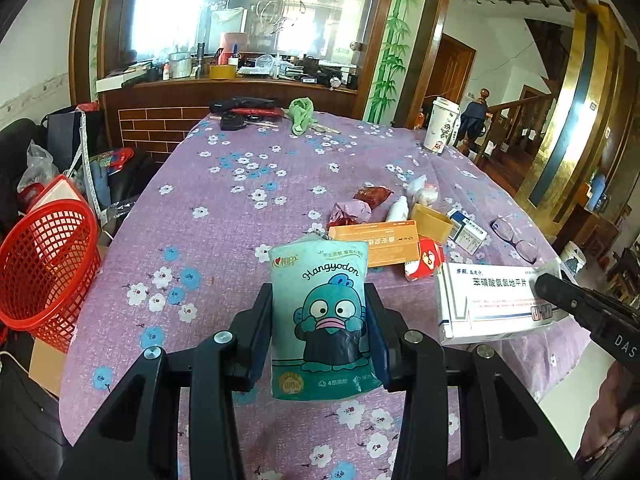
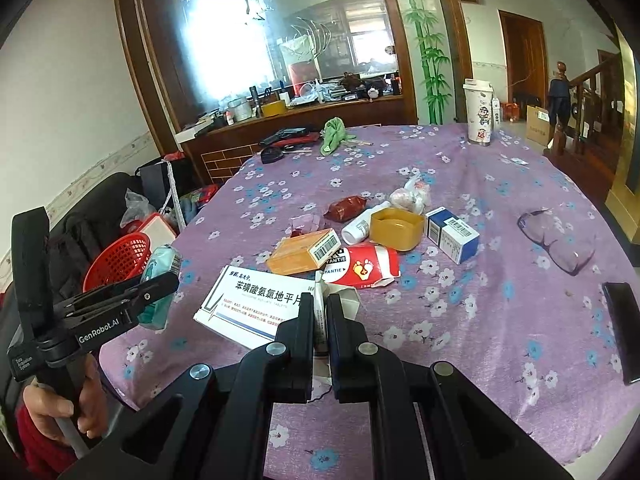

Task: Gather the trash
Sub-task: 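Grasp the white medicine box with the right tool, then carry the tissue pack and medicine box over the red wastebasket and open both tools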

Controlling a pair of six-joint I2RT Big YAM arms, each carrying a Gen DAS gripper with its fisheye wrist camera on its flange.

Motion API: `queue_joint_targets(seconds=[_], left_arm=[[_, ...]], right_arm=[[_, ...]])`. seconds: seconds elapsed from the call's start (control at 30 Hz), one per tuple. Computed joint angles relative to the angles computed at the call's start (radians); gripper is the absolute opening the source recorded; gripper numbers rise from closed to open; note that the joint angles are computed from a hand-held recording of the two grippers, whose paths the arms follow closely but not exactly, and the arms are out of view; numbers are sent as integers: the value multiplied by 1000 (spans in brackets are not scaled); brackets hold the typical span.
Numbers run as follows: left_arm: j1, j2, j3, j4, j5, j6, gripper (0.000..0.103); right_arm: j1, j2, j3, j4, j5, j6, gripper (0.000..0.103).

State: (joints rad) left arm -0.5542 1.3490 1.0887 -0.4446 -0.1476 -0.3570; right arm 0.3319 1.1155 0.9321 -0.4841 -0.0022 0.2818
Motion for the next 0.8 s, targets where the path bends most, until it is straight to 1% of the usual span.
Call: queue_joint_targets(seconds=[0.43,0.8], left_arm=[[-7,-3,-1,0,-8,-5,41],[22,-17,-7,-1,-1,-13,42]], right_arm=[[-1,0,7,9,7,-8,7],[12,30,45,1,12,-27,7]])
